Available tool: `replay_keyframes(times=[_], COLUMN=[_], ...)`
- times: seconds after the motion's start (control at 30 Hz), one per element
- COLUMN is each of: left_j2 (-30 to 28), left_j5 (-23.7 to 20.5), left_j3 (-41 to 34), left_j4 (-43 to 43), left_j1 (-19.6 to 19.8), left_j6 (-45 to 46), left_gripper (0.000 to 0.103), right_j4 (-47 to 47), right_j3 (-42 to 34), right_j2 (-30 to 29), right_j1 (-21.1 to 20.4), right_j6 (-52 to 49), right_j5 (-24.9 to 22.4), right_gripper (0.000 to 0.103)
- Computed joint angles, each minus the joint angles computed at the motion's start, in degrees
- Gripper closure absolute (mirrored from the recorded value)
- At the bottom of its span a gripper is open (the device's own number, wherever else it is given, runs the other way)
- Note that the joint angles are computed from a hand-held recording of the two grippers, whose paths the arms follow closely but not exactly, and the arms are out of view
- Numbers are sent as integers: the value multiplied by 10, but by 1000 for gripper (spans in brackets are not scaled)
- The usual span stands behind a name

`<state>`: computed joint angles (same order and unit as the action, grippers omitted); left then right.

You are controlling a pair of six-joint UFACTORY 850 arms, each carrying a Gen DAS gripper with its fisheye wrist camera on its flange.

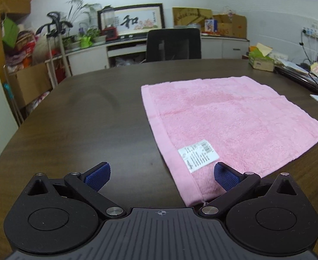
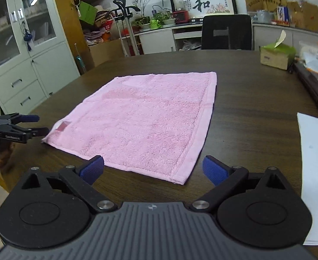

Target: Fold towel

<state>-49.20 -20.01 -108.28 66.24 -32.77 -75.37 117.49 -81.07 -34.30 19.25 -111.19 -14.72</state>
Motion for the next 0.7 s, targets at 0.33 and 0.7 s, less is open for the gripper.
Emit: replay_keyframes(times=[0.33,0.7], left_j2=[-19,-33], left_j5=[-4,-17], left_j3=[-28,-49], left_j4=[-124,-153], left_j1=[-1,-4], left_j6=[85,111], left_gripper=[0,0], right_j4=[-132,16], right_j3=[-32,-29], right_j2=[-25,-29], right_j1=[2,13], right_j6=[144,-38], right_j5=[25,66], right_gripper=[13,27])
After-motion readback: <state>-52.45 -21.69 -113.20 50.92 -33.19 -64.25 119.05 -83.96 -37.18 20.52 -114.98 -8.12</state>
